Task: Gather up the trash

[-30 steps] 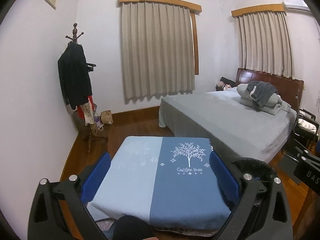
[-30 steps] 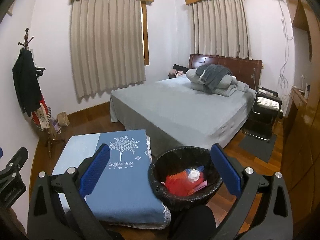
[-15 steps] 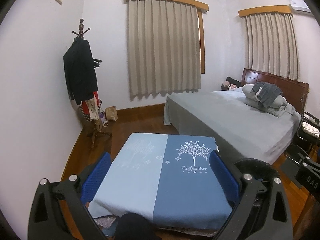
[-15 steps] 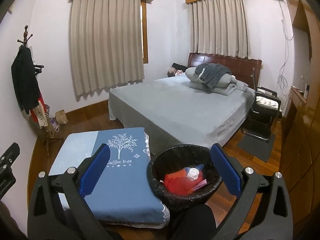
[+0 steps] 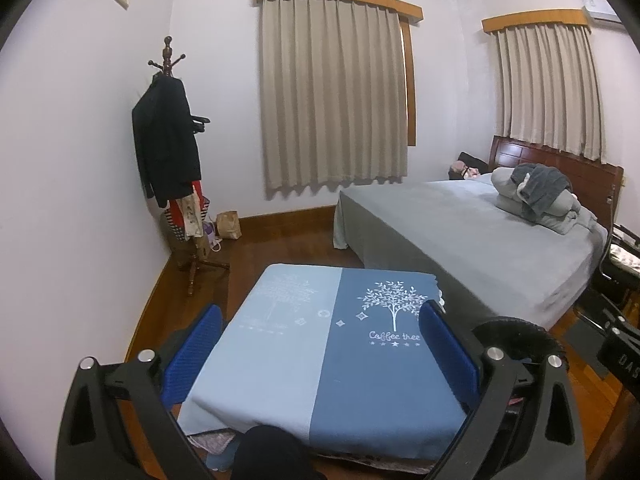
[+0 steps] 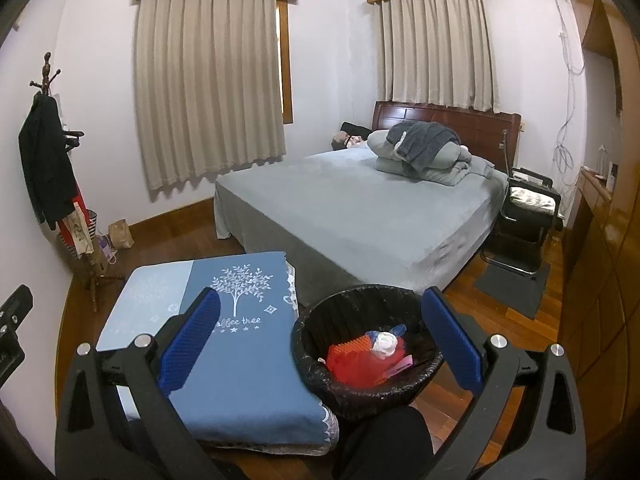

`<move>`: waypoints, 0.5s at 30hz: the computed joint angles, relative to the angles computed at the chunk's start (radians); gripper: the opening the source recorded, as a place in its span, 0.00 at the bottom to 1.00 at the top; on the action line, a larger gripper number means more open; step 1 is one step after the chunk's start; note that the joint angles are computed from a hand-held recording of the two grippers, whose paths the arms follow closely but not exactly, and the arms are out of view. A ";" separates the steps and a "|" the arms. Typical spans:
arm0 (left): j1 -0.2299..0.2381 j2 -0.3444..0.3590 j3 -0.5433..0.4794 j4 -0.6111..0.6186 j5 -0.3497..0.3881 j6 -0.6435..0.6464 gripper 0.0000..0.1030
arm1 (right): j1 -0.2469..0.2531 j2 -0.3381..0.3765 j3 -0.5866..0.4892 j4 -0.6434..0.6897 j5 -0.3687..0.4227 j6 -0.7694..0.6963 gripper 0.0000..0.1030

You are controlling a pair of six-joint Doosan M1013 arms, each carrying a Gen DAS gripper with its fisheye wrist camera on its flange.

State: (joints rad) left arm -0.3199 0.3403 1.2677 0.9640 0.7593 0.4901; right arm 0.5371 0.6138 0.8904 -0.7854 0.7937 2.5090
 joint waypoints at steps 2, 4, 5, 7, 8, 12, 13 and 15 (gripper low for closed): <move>0.003 0.001 -0.002 -0.014 -0.003 0.011 0.94 | 0.001 -0.001 0.005 -0.007 -0.002 0.011 0.95; 0.007 0.001 -0.003 -0.034 -0.007 0.018 0.94 | 0.000 -0.002 0.007 -0.008 -0.003 0.010 0.95; 0.008 0.002 -0.005 -0.040 -0.004 0.022 0.94 | 0.001 -0.002 0.007 -0.015 -0.004 0.016 0.95; 0.010 0.003 -0.006 -0.047 -0.002 0.024 0.94 | 0.000 -0.002 0.008 -0.014 -0.003 0.015 0.95; 0.012 0.004 -0.007 -0.053 -0.002 0.028 0.94 | 0.000 0.001 0.005 -0.013 -0.001 0.013 0.95; 0.016 0.009 -0.012 -0.058 0.001 0.032 0.94 | -0.001 0.000 0.007 -0.008 0.001 0.015 0.95; 0.016 0.011 -0.014 -0.061 0.001 0.034 0.94 | -0.001 0.002 0.004 -0.006 0.003 0.013 0.95; 0.015 0.013 -0.018 -0.067 0.004 0.039 0.94 | -0.001 0.003 0.003 -0.005 0.004 0.013 0.95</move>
State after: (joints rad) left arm -0.3044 0.3538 1.2497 0.8968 0.7636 0.5287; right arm 0.5357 0.6167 0.8930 -0.7902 0.7977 2.5222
